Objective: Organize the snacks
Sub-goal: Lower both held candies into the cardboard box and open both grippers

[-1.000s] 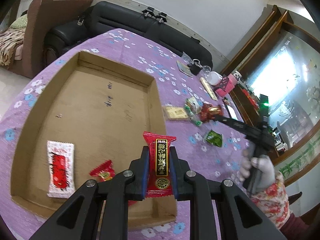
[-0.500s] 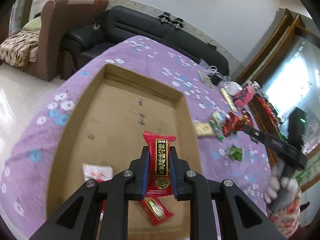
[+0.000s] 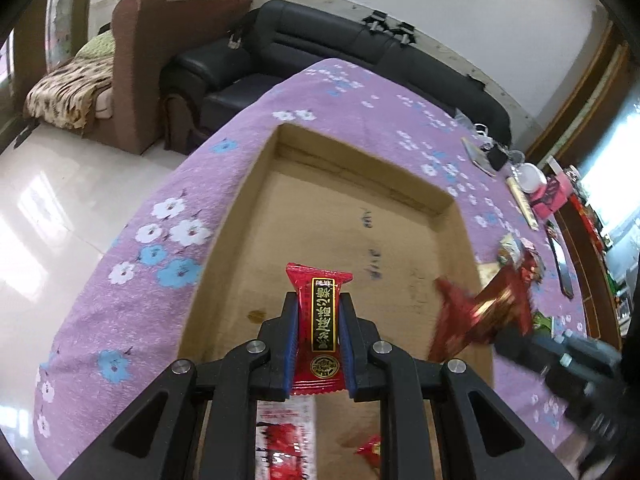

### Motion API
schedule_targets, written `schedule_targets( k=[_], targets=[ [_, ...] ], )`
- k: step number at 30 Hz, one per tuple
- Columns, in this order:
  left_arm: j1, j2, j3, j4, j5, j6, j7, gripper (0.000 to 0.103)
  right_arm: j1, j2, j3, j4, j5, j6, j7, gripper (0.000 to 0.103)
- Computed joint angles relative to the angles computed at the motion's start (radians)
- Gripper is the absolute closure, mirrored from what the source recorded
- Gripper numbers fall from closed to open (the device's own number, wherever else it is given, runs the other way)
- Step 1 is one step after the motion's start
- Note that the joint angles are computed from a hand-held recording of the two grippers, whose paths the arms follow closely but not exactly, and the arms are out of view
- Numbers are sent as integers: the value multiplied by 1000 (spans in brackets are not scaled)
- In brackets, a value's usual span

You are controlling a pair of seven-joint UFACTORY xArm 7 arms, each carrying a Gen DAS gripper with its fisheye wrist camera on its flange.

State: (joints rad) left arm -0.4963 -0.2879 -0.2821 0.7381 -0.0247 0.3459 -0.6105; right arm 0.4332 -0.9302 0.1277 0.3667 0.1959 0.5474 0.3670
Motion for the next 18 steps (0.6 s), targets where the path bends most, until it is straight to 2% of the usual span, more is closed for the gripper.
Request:
schedule_targets(
  k=[7,11,14,16,18],
  targets=[
    [3,-37,17,-37,-20,-7,-2,84,97,187,-9,34,71,-105,-12,98],
    [-28,-67,51,-67,-84,-38,37,82,108,225,-27,38,91,-126,-28,98],
    [-42,-102,59,-95,-123,-68,45,70,112,235,-38,36,108,-132,-36,98],
    [-34,-129,46,-110,-122,-81,29,53,109,233,-37,32,110,-130,-37,97],
    [-26,-148,33,-119,-114,-89,11,43,112,225,-38,28,116,-125,-39,96]
  ],
)
